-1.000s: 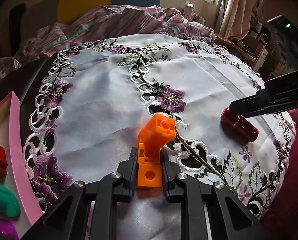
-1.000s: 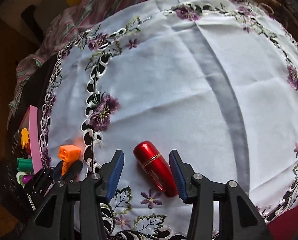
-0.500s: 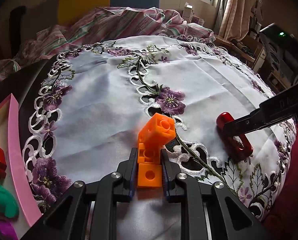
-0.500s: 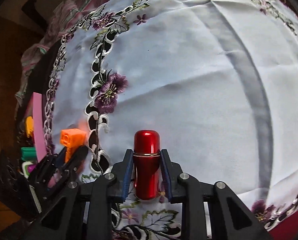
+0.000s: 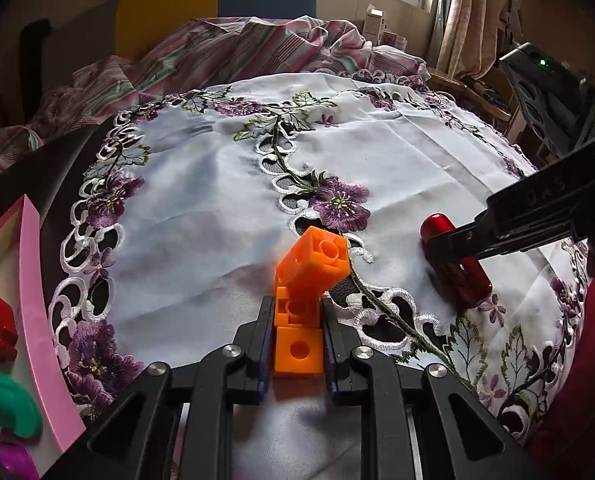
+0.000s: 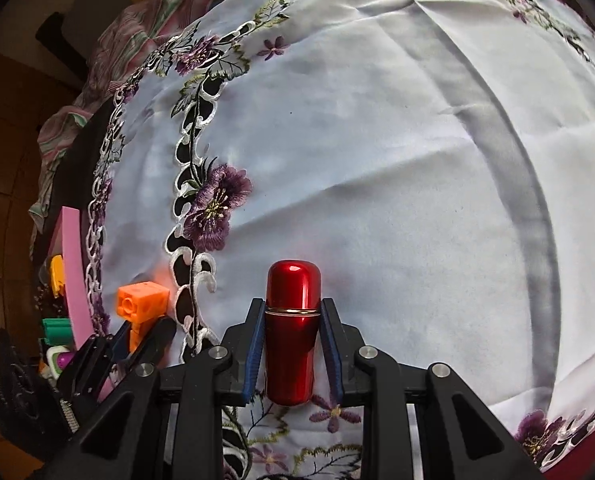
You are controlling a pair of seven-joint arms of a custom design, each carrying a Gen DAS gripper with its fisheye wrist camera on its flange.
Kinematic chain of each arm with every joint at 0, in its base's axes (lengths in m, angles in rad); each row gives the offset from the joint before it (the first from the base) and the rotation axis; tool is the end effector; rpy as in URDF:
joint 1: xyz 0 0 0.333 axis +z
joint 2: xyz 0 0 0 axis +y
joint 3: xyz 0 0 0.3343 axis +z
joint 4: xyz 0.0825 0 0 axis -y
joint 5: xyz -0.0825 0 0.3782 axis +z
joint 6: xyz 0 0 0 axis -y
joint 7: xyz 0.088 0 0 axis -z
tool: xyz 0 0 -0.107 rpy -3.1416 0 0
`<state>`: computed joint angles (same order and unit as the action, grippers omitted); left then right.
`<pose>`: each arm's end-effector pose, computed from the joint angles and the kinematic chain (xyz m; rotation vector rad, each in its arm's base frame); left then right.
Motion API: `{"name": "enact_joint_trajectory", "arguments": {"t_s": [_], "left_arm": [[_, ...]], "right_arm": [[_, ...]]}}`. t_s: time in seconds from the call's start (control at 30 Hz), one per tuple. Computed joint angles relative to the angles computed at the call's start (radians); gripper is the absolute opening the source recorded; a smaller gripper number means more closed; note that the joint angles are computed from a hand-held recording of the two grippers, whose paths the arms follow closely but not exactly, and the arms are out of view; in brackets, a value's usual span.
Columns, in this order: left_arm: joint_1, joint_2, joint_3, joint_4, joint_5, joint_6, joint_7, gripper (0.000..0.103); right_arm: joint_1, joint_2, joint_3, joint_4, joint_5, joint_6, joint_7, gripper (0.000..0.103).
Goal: Organize rigid objects
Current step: 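Carry the orange blocks into the tray and open the left tool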
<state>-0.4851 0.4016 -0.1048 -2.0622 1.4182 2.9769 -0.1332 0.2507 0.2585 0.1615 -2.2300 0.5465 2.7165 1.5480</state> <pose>0.4555 -0.3840 0.2827 -1.6807 2.1080 -0.7996 0.5270 0.2083 0.2984 -1.9143 2.0142 0.2039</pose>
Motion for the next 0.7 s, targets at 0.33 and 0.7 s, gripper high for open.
{"name": "enact_joint_trajectory", "arguments": {"t_s": [0.33, 0.7], "left_arm": [[-0.015, -0.080, 0.004, -0.050, -0.021, -0.038, -0.009, 0.020], [0.079, -0.264, -0.091, -0.188, 0.071, -0.096, -0.140, 0.021]], "right_arm": [[-0.004, 0.005, 0.005, -0.002, 0.027, 0.024, -0.024, 0.027], [-0.002, 0.020, 0.012, 0.007, 0.000, 0.047, -0.007, 0.027]]}}
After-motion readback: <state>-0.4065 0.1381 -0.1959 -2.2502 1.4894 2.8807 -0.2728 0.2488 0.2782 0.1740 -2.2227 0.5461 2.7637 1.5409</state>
